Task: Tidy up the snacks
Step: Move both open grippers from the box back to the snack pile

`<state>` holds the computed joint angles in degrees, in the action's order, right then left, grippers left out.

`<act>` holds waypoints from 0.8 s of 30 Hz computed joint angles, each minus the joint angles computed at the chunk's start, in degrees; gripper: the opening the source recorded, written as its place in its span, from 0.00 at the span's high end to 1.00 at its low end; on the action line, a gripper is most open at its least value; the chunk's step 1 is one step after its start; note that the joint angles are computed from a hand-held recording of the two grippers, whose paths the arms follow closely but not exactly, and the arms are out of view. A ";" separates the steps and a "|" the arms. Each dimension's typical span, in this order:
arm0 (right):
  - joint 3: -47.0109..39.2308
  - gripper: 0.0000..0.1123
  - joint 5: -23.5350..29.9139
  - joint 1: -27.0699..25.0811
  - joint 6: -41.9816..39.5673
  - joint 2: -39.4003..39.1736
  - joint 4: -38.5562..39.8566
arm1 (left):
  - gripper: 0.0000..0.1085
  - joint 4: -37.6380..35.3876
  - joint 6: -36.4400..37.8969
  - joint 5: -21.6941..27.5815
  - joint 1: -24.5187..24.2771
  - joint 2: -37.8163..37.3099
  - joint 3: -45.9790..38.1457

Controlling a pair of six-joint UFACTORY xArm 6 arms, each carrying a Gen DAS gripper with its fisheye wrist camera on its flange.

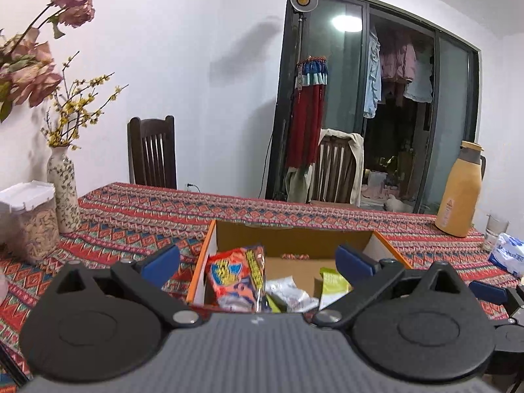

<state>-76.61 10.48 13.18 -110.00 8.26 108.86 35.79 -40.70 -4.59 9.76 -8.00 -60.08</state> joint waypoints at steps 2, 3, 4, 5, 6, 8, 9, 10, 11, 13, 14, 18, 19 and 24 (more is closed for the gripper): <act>2.59 0.08 0.07 -0.22 0.14 -1.59 -0.36 | 0.05 -2.85 2.82 0.04 -0.27 -1.84 2.60; 4.08 0.08 0.13 -0.31 0.58 -2.47 -0.82 | 0.05 -4.67 4.61 0.01 -0.36 -2.66 3.88; 5.17 0.08 0.21 -0.35 1.00 -3.09 -1.21 | 0.05 -7.30 7.16 0.09 -0.61 -3.48 5.17; 6.50 0.08 0.41 -0.44 1.23 -3.87 -1.39 | 0.05 -9.55 9.31 0.17 -0.83 -4.27 6.38; 7.83 0.08 0.59 -0.47 1.61 -4.63 -1.74 | 0.05 -12.94 12.53 0.18 -1.10 -4.91 7.55; 10.48 0.08 1.07 -0.58 2.06 -6.09 -2.24 | 0.05 -18.78 18.05 0.31 -1.75 -6.45 10.02; 11.68 0.08 1.21 -0.51 2.48 -6.74 -2.71 | 0.05 -20.91 20.07 0.41 -2.00 -7.17 11.11; 12.62 0.08 1.32 -0.45 2.65 -7.23 -2.89 | 0.05 -22.96 22.00 0.61 -2.21 -7.90 12.22; 13.50 0.08 1.46 -0.35 3.15 -7.67 -3.39 | 0.05 -25.44 24.36 0.82 -2.46 -8.55 13.28; 15.53 0.08 2.07 -0.24 4.19 -8.67 -4.37 | 0.05 -27.87 26.82 1.28 -2.56 -9.70 15.15; 16.48 0.08 2.23 -0.05 4.79 -9.06 -4.82 | 0.05 -28.48 27.56 1.43 -2.43 -10.16 16.03; 20.05 0.08 3.87 0.53 7.86 -10.51 -7.27 | 0.05 -33.52 33.32 2.73 -2.54 -12.05 19.53; 20.85 0.08 4.18 0.73 7.91 -10.99 -7.25 | 0.05 -34.06 34.12 2.79 -2.50 -12.62 20.48; 23.28 0.08 4.62 2.54 4.32 -12.28 -5.00 | 0.05 -41.78 41.71 3.66 -2.70 -15.35 24.21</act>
<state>-53.34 15.10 15.72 -105.69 -4.02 103.86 -5.99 1.00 -0.93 7.06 -23.35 -35.87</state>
